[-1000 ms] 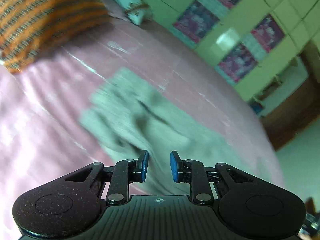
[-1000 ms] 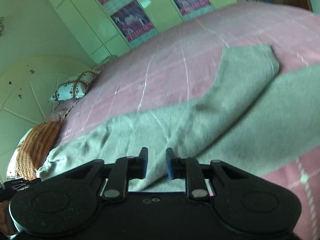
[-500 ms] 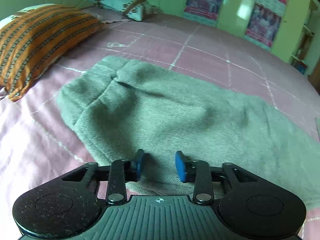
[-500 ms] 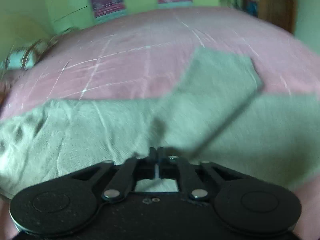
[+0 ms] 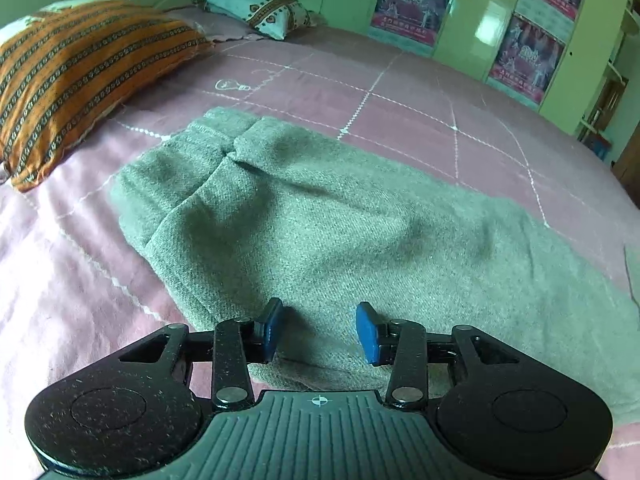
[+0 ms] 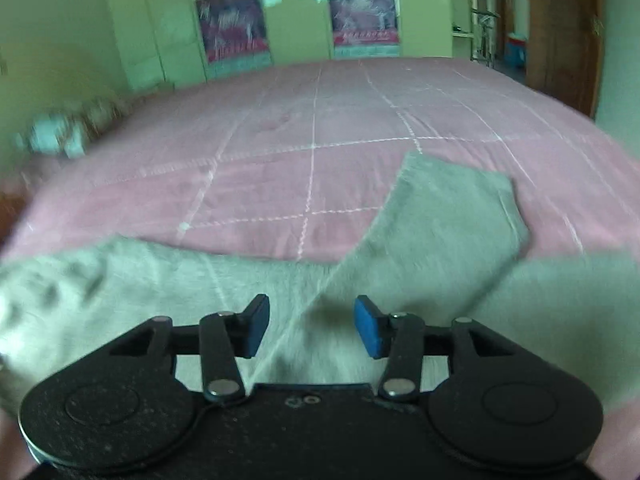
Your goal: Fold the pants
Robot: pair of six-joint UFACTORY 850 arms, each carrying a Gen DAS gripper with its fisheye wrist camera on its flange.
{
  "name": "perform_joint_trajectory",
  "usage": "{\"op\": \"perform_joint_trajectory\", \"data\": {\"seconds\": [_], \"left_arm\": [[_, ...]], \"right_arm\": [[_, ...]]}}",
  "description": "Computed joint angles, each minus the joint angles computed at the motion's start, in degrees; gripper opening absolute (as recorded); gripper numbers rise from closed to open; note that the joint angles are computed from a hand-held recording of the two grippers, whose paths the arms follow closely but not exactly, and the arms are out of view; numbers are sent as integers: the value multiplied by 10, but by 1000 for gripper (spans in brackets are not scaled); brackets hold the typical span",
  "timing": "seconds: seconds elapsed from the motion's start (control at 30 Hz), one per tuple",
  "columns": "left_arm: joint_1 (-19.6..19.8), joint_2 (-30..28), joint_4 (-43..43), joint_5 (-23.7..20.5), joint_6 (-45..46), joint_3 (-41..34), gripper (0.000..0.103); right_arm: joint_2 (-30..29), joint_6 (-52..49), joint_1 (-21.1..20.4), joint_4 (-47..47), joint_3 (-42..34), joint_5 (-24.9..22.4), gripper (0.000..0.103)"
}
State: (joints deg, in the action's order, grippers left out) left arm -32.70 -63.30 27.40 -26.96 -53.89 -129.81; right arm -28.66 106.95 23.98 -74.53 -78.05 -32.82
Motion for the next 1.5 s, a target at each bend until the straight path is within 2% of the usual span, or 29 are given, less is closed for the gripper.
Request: {"op": "perform_joint_trajectory", "data": {"seconds": [0.03,0.07,0.1,0.17,0.3,0.37,0.4,0.47,0.57,0.63,0.7,0.73,0.77,0.8,0.87,0.93,0.97,1.0,1.07,1.17,1.2,1.23,1.27,1.3,1.33,1.4,1.5], "left_arm": [[1,-3,-8,-4,9,-7,41],[1,-6,-14,-7,18,-12,41],[1,-7,-19,-8,27,-13,41],[4,-2,-25,2,37,-4,41],[4,12,-20,19,18,20,41],[0,21,-1,25,-11,33,41],[-4,25,16,25,-26,39,41],[-13,34,59,25,-59,53,41],[-26,43,89,34,-83,66,41],[-39,27,84,6,-51,37,42],[-51,1,93,-34,-35,-3,54],[-55,-10,90,-50,-21,-20,57],[-60,-20,100,-70,-14,-38,59],[-65,-30,107,-89,-2,-56,59],[-71,-44,115,-112,18,-80,60],[-70,-39,127,-104,7,-67,61],[-70,-34,132,-95,-1,-55,61],[-69,-31,136,-90,-5,-49,61],[-68,-27,139,-83,-8,-41,61],[-66,-20,144,-68,-18,-26,62],[-66,-18,146,-65,-19,-23,62],[-66,-17,148,-63,-19,-21,62],[-65,-16,148,-62,-18,-18,62],[-65,-15,146,-60,-17,-17,62],[-64,-13,143,-57,-16,-15,62],[-63,-10,140,-53,-16,-10,62],[-64,-11,139,-55,-15,-11,62]], "right_arm": [[-21,-60,-2,42,-28,-12,37],[-42,-120,-4,86,-53,-25,27],[-53,-172,-6,122,-69,-34,0],[-43,-205,-10,152,-58,-33,0],[35,-83,8,85,44,-51,0],[77,-46,21,110,109,-51,0],[86,-46,18,108,122,-30,0],[106,-24,29,110,154,-21,0],[130,22,46,83,180,-33,14],[141,68,55,24,191,-55,14],[139,79,50,-9,184,-62,14],[134,69,47,-18,175,-65,14],[123,50,44,-25,163,-73,24],[107,18,40,-24,144,-84,41],[75,-49,31,-23,108,-98,50],[45,-116,23,-16,78,-118,45],[36,-146,16,-4,66,-114,18],[34,-159,9,9,61,-104,1],[53,-114,-7,23,77,-89,0],[121,58,-14,-11,162,-77,0],[145,118,-24,-10,194,-50,2],[172,178,-43,-2,229,-3,5],[195,238,-60,-13,266,40,0],[215,298,-70,-48,294,71,0],[232,340,-74,-79,313,86,0],[246,354,-61,-113,323,66,16],[220,212,-31,-84,288,-10,24]]}}
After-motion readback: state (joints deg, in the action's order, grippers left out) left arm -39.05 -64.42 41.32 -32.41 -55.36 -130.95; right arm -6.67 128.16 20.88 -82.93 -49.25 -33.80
